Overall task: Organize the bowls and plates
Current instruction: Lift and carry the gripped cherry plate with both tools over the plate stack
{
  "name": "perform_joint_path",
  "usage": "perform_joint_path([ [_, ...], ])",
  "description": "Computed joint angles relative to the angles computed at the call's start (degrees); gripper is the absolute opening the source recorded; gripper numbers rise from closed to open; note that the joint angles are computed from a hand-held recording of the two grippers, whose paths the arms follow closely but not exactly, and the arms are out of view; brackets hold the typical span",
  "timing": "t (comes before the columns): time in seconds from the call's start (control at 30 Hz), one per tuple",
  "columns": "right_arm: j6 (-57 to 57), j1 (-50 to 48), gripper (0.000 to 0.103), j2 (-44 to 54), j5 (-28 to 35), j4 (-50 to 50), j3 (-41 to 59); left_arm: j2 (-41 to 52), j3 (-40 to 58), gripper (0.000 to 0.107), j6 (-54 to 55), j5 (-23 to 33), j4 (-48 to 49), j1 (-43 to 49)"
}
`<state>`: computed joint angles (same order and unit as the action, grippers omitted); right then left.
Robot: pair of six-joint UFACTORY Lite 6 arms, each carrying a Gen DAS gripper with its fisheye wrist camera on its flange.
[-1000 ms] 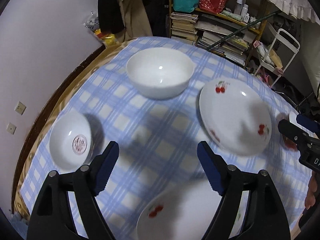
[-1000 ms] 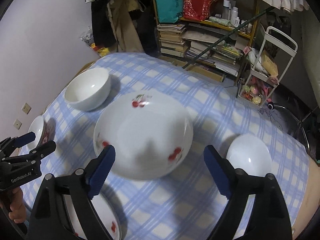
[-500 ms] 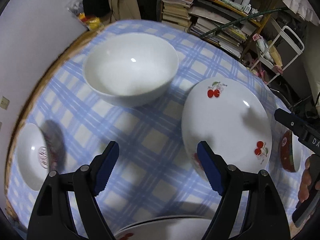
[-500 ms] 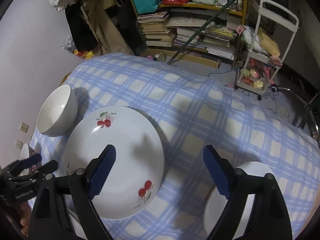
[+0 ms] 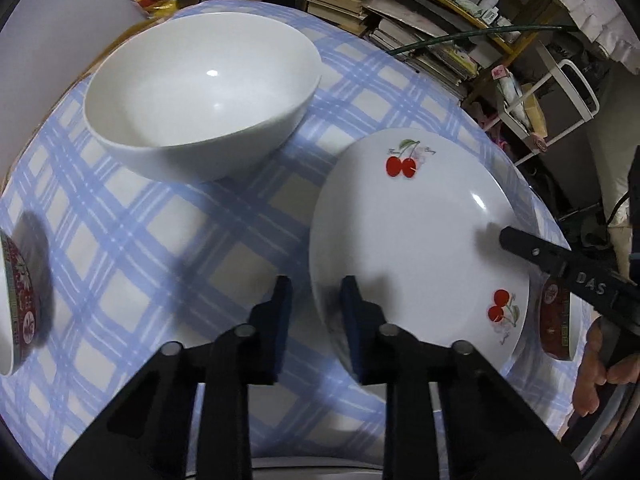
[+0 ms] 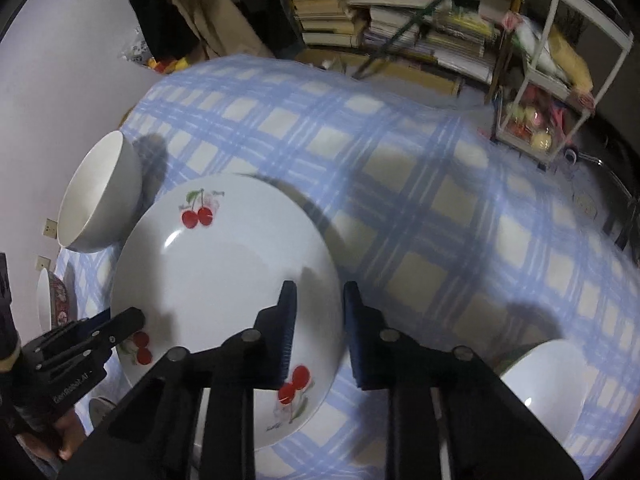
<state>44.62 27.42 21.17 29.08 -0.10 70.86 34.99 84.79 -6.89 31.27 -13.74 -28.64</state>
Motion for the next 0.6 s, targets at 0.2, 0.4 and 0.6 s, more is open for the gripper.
perform_joint_path([
  [0.2, -0.7, -0.6, 0.013, -2.7, -2.2, 2.1, -3.5, 1.0, 2.0, 0.016, 4.5, 1.5, 1.5, -1.1],
  [0.4, 2.4, 2.8, 0.012, -7.2, -2.5, -1.3, -6.1, -0.2, 0.9, 0.016, 8.5, 3.2, -1.8, 0.9],
  [0.6, 11.8, 8.3, 0.010, -11.1, 1.4, -10.0, -6.5, -6.7, -5.1, 0.017, 9.6, 2.6, -0.1, 0.8],
])
